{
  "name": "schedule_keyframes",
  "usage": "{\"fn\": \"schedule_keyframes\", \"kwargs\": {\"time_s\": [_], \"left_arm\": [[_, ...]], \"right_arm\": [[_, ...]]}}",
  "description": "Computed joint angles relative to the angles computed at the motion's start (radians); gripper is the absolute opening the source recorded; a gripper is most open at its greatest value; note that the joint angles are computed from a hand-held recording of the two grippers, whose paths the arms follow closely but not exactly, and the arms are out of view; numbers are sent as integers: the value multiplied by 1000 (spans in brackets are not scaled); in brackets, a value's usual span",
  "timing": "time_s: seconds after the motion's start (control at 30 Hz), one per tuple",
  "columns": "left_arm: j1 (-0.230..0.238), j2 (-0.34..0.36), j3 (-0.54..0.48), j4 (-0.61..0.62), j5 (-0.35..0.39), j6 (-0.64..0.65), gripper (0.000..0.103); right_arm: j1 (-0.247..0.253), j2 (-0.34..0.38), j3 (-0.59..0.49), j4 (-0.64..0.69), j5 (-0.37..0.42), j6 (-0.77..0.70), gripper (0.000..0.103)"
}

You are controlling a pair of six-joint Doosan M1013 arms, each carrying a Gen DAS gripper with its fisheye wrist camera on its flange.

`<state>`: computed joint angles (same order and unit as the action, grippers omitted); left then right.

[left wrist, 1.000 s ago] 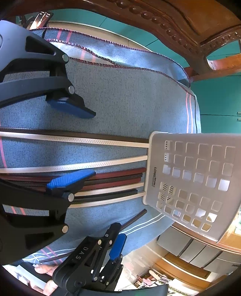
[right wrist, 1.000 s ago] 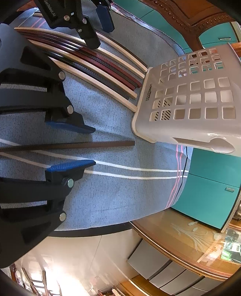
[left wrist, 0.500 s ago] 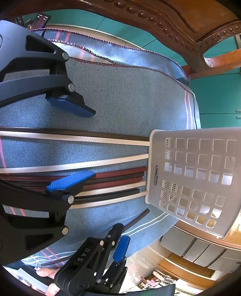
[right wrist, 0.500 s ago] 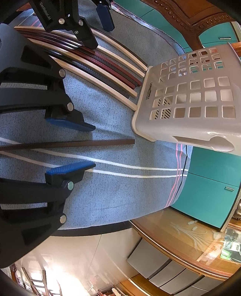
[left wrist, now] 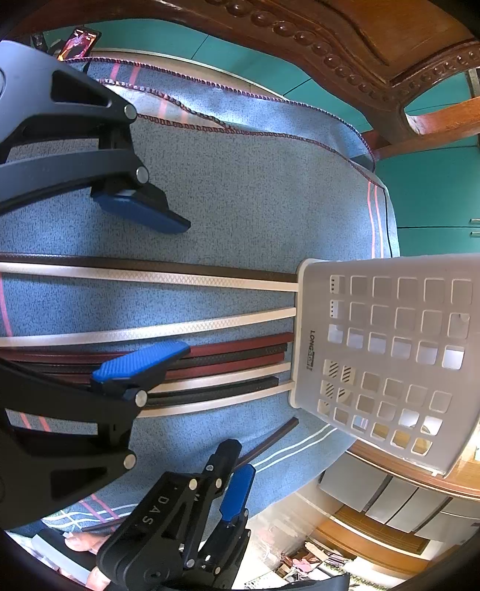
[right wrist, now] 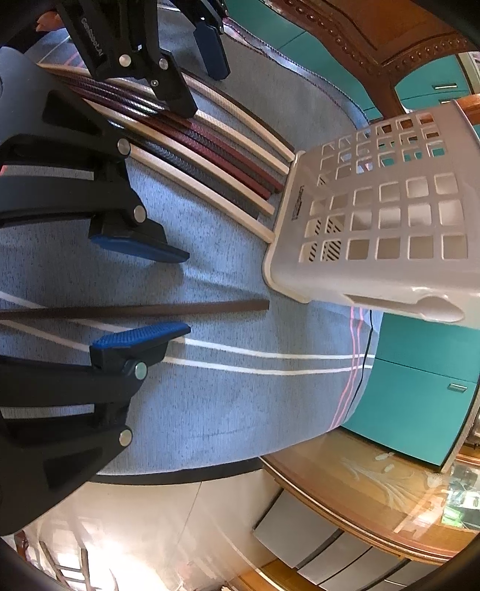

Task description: Organize utensils

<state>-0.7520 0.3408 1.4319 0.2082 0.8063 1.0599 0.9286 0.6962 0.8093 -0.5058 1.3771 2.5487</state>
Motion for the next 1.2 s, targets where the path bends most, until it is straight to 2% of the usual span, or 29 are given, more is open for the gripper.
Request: {"fn": "schedule_keyframes", "kwargs": {"time_s": [0.63,0.7,0.77,0.87,0.9,1.0,1.2], "left_arm": [[-6,3,-3,23,8,-7,63],[-6,4,-4,30,11,-19,62],[-5,3,-3,35,12,-33,57],[1,-1,1,46,11,-55,43],[2,-2,2,48,12,-59,35],[11,-4,5,29,3,-51,22],[16,-3,4,20,-1,-42,19]], "right_arm": [[1,-2,4,-1,-4,0,36],[1,-5,7,9,-16,2,32],[2,-8,12,11,-23,1,29],[2,-5,7,13,-27,-5,25],[3,-3,5,12,-26,-5,24],[4,-4,6,11,-26,-3,24],[3,-4,7,11,-28,-3,24]]}}
